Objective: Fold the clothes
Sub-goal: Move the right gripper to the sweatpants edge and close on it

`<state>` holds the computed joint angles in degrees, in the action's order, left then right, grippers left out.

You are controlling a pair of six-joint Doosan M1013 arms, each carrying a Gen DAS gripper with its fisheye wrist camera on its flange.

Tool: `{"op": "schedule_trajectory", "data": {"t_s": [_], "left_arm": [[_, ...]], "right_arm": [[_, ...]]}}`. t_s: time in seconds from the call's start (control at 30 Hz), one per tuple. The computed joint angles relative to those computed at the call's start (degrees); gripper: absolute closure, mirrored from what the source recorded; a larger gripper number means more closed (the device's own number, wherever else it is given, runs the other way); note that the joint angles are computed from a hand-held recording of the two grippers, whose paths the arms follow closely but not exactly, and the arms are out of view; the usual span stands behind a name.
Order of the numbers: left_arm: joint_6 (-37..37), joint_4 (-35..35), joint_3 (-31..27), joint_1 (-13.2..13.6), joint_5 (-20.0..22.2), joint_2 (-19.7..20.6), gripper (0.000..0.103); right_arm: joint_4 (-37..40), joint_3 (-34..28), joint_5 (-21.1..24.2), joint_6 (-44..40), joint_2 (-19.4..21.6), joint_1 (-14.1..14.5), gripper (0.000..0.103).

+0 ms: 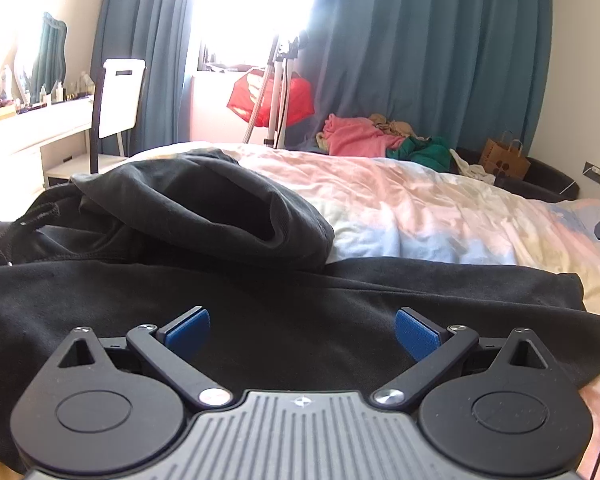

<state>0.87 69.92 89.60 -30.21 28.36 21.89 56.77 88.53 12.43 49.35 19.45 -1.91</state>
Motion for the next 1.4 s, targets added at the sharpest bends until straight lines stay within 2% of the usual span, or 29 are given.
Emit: {"op": "schedule_trajectory", "data": {"t_s": [0.13, 0.2, 0.4, 0.63, 0.77, 0.83, 0.9, 1.0, 1.13, 1.27, 1.4], "left_arm": [[-4.4, 3.8, 1.9, -0.5, 0.1, -2.0, 0.002], [-6.1, 5.7, 2.9, -0.8, 0.5, -3.0, 0.001], [-9.9, 11.4, 5.0, -1.9, 1.9, -4.7, 0.0], [-6.6, 9.5, 5.0, -2.2, 2.0, -4.6, 0.0], [-8.1, 10.4, 5.2, -1.9, 1.8, -5.1, 0.0], [-9.5, 11.7, 5.1, -1.5, 1.7, -5.5, 0.0], [-11.6, 13.6, 5.0, -1.3, 3.3, -6.1, 0.0], [-14.3, 16.4, 5.1, -0.2, 4.4, -6.9, 0.0], [-19.0, 18.4, 5.5, 2.2, 5.0, -7.7, 0.0], [-20.6, 15.1, 5.0, 4.6, 8.5, -6.9, 0.0], [-22.4, 14.5, 4.9, 6.2, 11.8, -6.2, 0.0]], "right_arm": [[17.3, 4.5, 1.9, -15.3, -3.3, 1.2, 0.028], [22.2, 6.7, 2.5, -20.0, -4.6, 2.1, 0.028], [18.4, 7.9, 1.6, -27.0, -5.0, 4.8, 0.028], [12.4, 7.8, 1.3, -21.0, -4.7, 5.5, 0.028], [12.8, 7.7, 1.8, -20.6, -4.5, 5.3, 0.028], [12.7, 7.5, 3.3, -19.9, -4.4, 5.0, 0.028], [13.0, 6.4, 7.5, -19.2, -3.9, 4.3, 0.028], [11.2, 3.0, 11.0, -15.5, -2.3, 4.4, 0.028], [8.2, -4.6, 14.7, -9.7, 1.9, 6.2, 0.028], [1.3, -16.3, 19.0, -0.3, 9.0, 9.4, 0.028], [-10.9, -31.2, 24.0, 11.1, 17.7, 13.3, 0.029]]}}
